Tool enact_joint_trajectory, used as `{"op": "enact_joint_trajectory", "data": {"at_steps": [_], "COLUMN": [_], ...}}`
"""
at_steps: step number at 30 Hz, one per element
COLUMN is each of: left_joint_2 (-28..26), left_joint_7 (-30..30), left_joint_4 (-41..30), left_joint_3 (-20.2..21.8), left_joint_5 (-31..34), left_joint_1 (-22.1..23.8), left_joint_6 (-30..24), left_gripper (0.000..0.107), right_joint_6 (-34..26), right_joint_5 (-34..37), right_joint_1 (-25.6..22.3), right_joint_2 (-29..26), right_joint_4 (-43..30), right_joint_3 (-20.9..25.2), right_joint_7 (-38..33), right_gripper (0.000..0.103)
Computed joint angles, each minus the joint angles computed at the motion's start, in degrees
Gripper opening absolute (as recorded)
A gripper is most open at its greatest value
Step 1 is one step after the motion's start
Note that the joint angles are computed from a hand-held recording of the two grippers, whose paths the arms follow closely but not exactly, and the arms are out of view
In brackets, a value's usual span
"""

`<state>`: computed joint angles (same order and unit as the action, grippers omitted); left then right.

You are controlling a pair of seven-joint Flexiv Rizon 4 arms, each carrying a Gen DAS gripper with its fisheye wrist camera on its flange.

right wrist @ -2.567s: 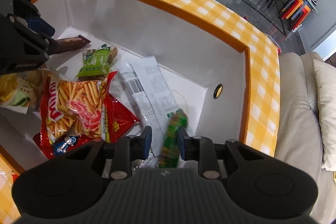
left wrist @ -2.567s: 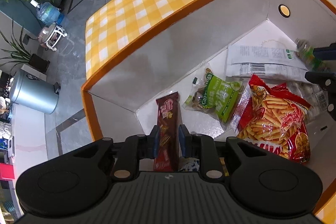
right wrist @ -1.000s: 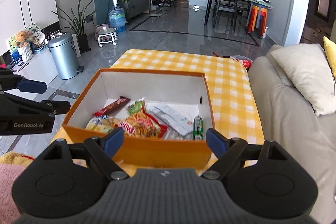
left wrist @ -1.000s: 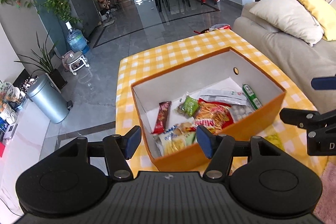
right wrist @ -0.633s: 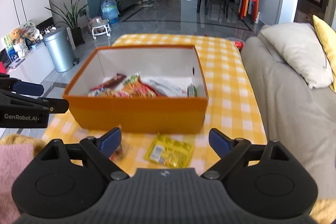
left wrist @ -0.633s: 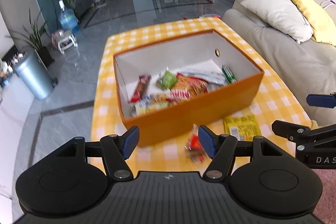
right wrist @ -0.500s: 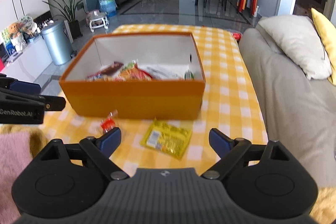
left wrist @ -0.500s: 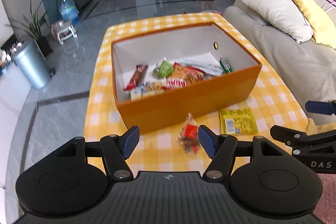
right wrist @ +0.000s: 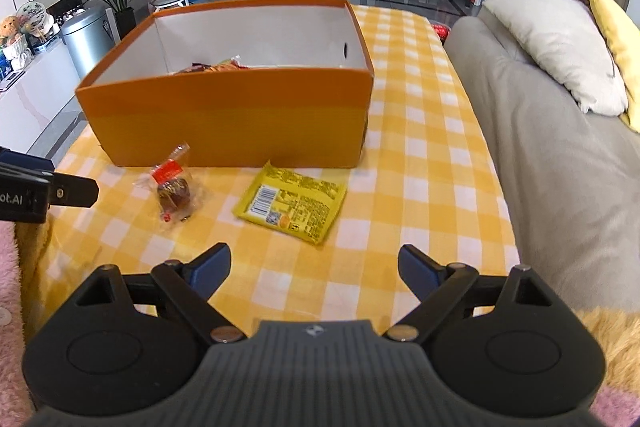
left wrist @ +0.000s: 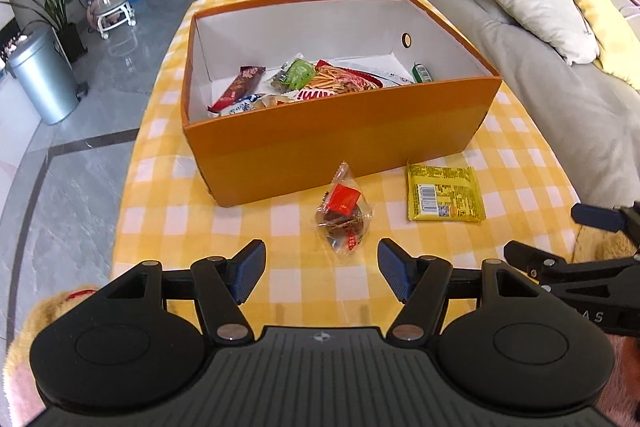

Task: Organize snacks
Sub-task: 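Withdraw both tools from the box toward the candy bag and yellow packet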

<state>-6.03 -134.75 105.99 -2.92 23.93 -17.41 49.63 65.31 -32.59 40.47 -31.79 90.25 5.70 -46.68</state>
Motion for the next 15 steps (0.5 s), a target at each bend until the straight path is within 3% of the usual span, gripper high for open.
{"op": "enact_joint_trajectory", "data": {"at_steps": [10,15], "left_joint_2": [-3.97,-7.01], "left_joint_7": [0.53,1.56], "left_joint_4": [-0.97,-2.98], "left_joint_3": [1.07,1.82], "left_joint_5": [-2.87,-4.26], "left_joint_1": [0.84,0.38], "left_joint_6": [4.67,3.89], "left_gripper": [0.075,0.075], "right_joint_6": [2.84,2.84], "right_joint_5": [1.86,3.62], "right_joint_1": [-0.18,-0.26], "right_joint_2": [-4.78,-7.7], "right_joint_4": [-4.5,-7.66], "right_joint_3": [0.01,0.61], "right_joint_7": [-1.74,-5.64], "right_gripper": [0.081,0.081]}}
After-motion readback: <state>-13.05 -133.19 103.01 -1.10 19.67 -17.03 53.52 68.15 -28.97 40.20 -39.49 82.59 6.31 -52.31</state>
